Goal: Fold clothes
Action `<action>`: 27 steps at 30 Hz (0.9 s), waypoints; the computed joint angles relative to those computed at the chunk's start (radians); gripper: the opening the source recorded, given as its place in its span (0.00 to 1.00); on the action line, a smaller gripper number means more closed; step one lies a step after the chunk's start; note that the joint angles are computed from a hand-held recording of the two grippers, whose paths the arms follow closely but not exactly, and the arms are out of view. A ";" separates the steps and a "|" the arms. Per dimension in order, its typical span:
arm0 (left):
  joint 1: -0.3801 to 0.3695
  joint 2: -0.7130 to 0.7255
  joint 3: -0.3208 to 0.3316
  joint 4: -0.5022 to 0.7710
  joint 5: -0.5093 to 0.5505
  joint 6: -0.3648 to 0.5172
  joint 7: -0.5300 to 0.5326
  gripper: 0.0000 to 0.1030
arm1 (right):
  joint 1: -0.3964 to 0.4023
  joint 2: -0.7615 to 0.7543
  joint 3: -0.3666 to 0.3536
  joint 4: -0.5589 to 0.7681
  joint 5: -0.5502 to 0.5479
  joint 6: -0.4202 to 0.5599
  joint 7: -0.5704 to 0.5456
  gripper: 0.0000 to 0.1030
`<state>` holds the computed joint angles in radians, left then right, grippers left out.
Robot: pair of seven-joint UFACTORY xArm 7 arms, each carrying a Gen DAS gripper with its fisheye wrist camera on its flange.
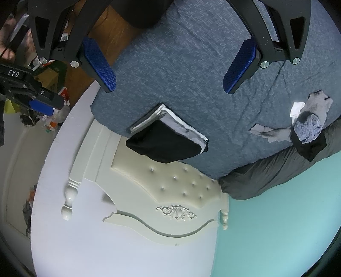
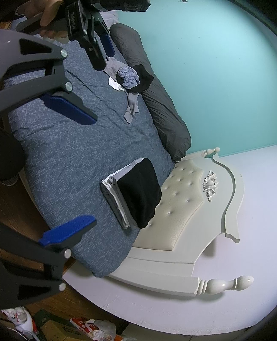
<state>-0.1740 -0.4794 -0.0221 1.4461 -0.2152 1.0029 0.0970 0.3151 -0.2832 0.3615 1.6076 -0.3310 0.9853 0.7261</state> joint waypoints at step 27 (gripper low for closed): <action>-0.002 0.003 0.011 0.005 -0.018 0.015 0.006 1.00 | 0.007 0.007 0.000 0.004 -0.003 0.006 0.007 0.85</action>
